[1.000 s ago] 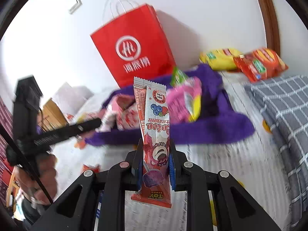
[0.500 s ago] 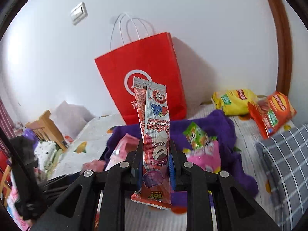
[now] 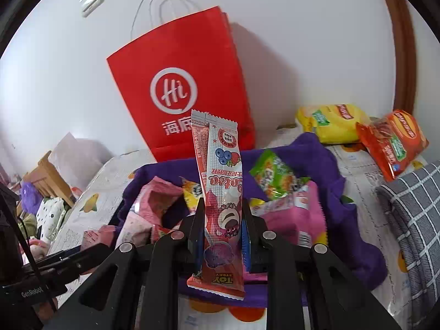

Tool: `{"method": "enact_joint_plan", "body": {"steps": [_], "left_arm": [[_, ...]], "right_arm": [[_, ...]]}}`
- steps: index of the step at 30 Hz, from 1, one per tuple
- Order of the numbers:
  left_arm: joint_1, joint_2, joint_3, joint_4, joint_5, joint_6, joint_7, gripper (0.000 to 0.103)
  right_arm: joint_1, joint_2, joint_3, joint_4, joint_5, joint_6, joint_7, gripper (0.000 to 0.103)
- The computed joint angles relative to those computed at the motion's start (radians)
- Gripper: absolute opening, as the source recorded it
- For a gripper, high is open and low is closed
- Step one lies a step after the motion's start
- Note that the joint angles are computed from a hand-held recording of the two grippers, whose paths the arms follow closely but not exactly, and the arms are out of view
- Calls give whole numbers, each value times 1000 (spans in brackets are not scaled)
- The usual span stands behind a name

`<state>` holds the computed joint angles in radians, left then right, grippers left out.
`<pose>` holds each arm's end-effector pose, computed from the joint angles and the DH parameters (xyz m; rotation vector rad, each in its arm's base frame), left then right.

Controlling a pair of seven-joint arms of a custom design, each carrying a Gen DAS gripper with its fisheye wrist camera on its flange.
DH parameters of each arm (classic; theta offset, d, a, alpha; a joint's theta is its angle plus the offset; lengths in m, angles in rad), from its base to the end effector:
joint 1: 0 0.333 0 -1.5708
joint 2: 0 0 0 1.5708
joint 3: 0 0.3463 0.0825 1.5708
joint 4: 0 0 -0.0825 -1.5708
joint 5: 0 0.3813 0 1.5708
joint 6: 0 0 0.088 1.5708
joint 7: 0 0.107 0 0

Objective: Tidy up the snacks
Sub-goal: 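Carry the peach packet toward the towel while the right tool carries the lollipop packet, then release the lollipop packet on the towel with the right tool while the left releases the peach packet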

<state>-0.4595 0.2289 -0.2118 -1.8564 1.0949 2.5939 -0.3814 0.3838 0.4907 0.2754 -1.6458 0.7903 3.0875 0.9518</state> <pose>0.5083 -0.4124 0.4799 -2.1743 1.3187 -1.0450 0.6308 0.3656 0.4567 -1.8050 1.1847 -0.2688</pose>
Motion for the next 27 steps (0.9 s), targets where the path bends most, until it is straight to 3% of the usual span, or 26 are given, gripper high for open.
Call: {"method": "enact_joint_plan", "body": {"steps": [5,11,16,27], "left_arm": [[-1,6,0,7,-9,-5,7,44],[3,7,4,2,-4,31,-10,44],[-4,16,3,15,-8,23,10,44],[-1,7,10,2,9,47,-22,44]], "right_arm": [[-81,18,104,17,101,13,-88,22],[-36,52,96,33,108,103,-116,23],[-109,91,208,54,125,143,-168,23],[36,99,10,71,12,62,-15,25]]}}
